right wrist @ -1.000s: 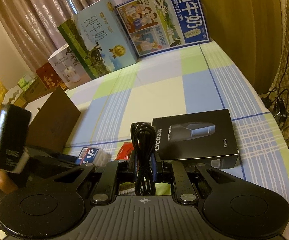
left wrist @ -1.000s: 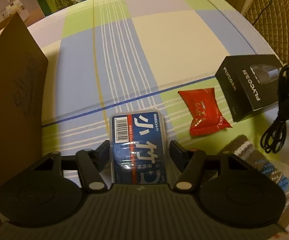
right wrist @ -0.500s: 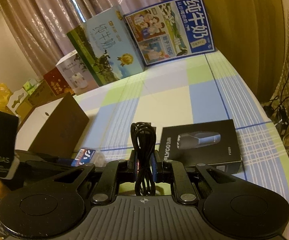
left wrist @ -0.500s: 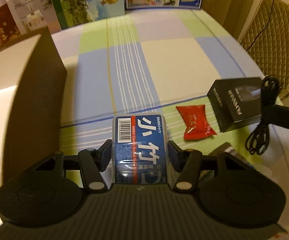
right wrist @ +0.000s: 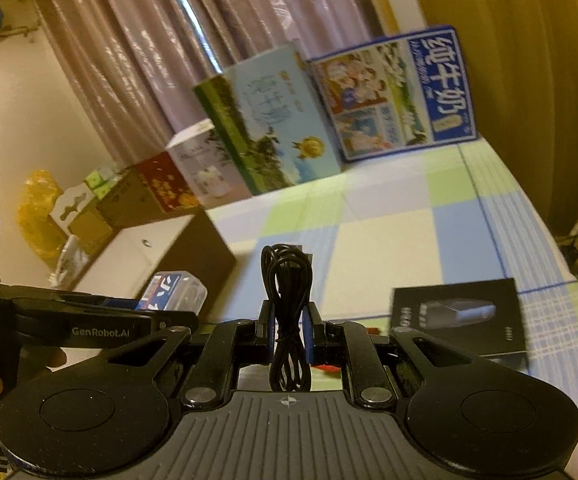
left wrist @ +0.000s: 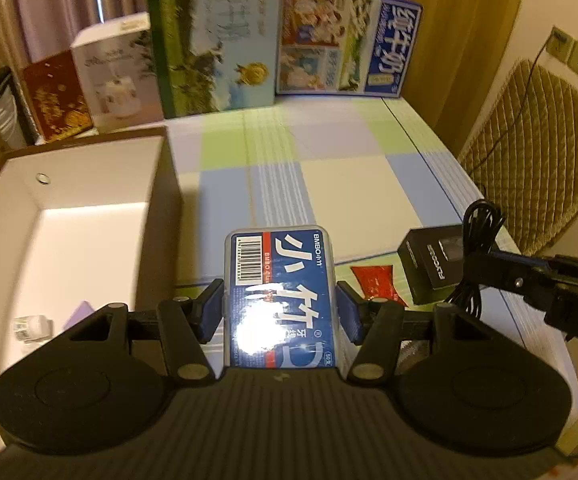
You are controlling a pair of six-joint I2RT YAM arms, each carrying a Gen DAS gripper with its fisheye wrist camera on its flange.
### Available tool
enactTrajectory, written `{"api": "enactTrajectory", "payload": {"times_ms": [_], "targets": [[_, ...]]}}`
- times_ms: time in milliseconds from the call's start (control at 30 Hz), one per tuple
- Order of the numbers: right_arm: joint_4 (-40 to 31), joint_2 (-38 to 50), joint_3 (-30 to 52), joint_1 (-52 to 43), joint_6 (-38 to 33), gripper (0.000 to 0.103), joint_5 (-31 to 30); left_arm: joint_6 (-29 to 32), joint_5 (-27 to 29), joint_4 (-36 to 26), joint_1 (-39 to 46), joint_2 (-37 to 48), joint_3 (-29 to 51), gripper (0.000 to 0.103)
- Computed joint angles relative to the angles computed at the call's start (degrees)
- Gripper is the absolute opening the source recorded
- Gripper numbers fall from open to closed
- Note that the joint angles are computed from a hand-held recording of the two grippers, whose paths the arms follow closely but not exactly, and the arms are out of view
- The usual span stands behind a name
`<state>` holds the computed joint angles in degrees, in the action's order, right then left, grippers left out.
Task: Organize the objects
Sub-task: 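Carry the toothbrush box with left tool while right tool carries cable over box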
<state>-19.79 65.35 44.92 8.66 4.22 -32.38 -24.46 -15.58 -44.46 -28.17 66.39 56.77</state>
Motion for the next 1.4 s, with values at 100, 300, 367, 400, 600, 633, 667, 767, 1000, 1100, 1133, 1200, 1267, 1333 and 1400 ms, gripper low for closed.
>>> {"api": "enactTrajectory", "payload": {"times_ms": [100, 300, 367, 400, 600, 633, 667, 767, 1000, 1100, 1133, 1200, 1267, 1333, 1400], "targets": [[-0.2, -1.7, 0.2, 2.6, 2.1, 0.01, 0.2, 0.6, -0.1, -2.4, 1.4, -3.9, 0.1, 0.054], [1.8, -3.6, 1.6, 12.2, 8.8, 0.01, 1.8, 4.7, 1.2, -7.8, 8.0, -12.7, 0.1, 0.054], [3.5, -3.1, 2.4, 16.6, 11.5, 0.01, 3.1, 7.1, 2.6, -9.5, 12.2, -15.2, 0.3, 0.054], [4.1, -2.8, 2.8, 18.4, 12.5, 0.01, 3.6, 8.6, 3.6, -10.1, 14.7, -16.3, 0.4, 0.054], [9.1, 2.7, 6.6, 30.4, 18.3, 0.01, 8.7, 21.6, 14.2, -12.7, 35.5, -20.3, 1.1, 0.054], [10.0, 4.1, 7.5, 32.2, 18.9, 0.01, 9.7, 24.2, 16.6, -12.8, 39.6, -20.3, 1.1, 0.054], [10.8, 5.6, 8.3, 33.9, 19.4, 0.01, 10.6, 26.7, 18.8, -12.9, 43.5, -20.1, 1.1, 0.054], [12.7, 10.8, 11.2, 37.9, 20.5, 0.01, 13.1, 33.5, 23.8, -12.4, 53.2, -19.0, 0.5, 0.054], [12.7, 22.6, 18.4, 42.9, 20.6, 0.01, 19.1, 43.6, 29.8, -8.9, 65.4, -12.7, -1.5, 0.054], [11.2, 27.2, 22.0, 44.0, 19.7, 0.01, 21.9, 45.7, 30.1, -6.7, 66.5, -8.7, -1.9, 0.054], [10.5, 28.8, 23.4, 44.1, 19.3, 0.01, 22.8, 46.1, 29.9, -5.6, 66.2, -7.5, -2.2, 0.054], [8.6, 31.6, 26.1, 44.6, 18.5, 0.01, 24.5, 46.4, 29.5, -3.6, 65.7, -5.0, -2.6, 0.054], [7.0, 34.6, 28.8, 45.0, 17.4, 0.01, 26.2, 46.2, 29.5, -1.4, 64.9, -2.0, -2.9, 0.054], [4.6, 37.5, 32.0, 45.5, 15.8, 0.01, 28.4, 45.9, 29.0, 0.4, 64.2, 1.3, -2.8, 0.054], [1.8, 40.5, 35.3, 46.0, 13.8, 0.01, 30.6, 45.7, 28.4, 2.2, 63.5, 4.0, -2.8, 0.054]]}}
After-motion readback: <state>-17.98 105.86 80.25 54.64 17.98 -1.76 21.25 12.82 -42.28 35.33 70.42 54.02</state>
